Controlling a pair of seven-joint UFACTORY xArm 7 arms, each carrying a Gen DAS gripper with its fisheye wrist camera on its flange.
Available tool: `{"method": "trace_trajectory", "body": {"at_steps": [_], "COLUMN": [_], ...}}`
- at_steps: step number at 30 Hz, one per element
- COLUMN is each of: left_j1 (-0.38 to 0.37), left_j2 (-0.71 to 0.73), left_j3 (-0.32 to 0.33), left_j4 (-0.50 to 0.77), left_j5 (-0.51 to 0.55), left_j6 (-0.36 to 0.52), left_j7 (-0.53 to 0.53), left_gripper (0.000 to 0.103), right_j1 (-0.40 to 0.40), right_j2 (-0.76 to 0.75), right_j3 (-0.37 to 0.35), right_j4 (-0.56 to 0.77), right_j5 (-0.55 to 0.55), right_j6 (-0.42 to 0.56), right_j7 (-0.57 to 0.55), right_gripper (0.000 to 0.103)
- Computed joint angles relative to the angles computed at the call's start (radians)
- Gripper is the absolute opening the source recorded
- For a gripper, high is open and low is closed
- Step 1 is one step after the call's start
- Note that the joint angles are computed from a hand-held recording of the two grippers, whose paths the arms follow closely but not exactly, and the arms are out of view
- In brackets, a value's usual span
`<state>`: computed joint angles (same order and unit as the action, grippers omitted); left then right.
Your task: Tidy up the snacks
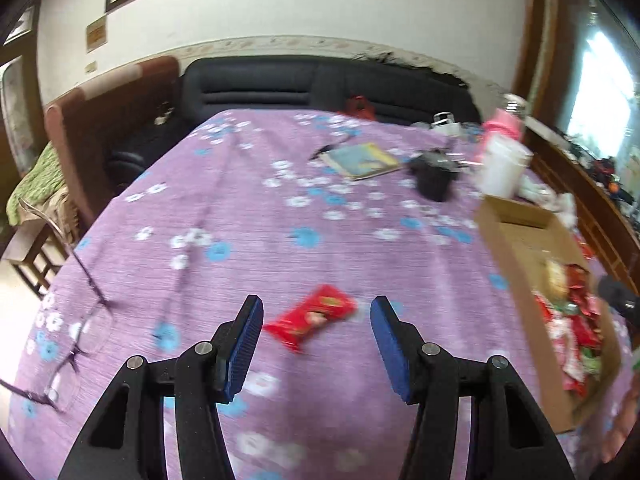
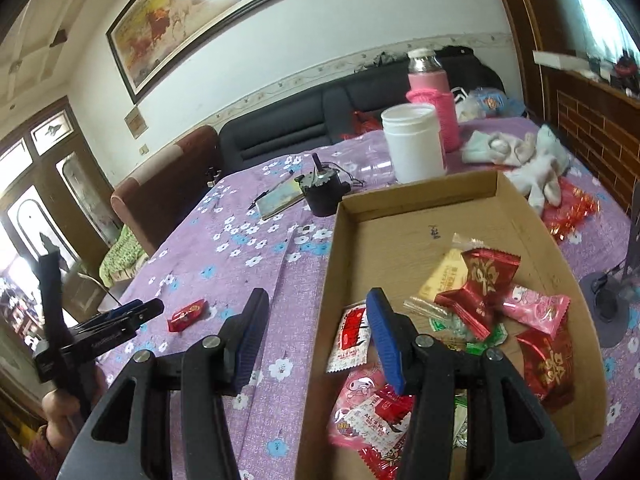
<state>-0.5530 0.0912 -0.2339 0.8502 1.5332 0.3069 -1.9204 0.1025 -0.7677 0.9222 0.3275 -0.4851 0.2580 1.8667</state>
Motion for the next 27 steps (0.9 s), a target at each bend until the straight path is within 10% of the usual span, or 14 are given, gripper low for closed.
{"method": "trace_trajectory", "body": {"at_steps": [11,18,27], "left_j1": [-0.005,-0.112,-0.158], "left_j2": [0.191,0.177,0.124], "left_j3": [0.071,0.09,0.037], "left_j4": [0.128,0.105,0.059], "left_j5": [-0.149,-0.215,-0.241], "left_j6": [-0.092,0.048,0.138], "left_j7": [0.259,0.27,0.25], "left_gripper": [0.068,0.021,0.019], "right_j1": [0.023,0.058,0.006], "right_j2": [-0.026,-0.047,-0.017], "right_j3": [-0.03,-0.079,-0.032], "right_j4": [-0.043,-0.093,-0.057], "right_j5": [0.023,0.057,0.052], "right_j6": [-0.027,-0.061,-0.107], "right_j7": [0.01,0.017,-0.012], "right_gripper": [0.05,0.05,0.05]}}
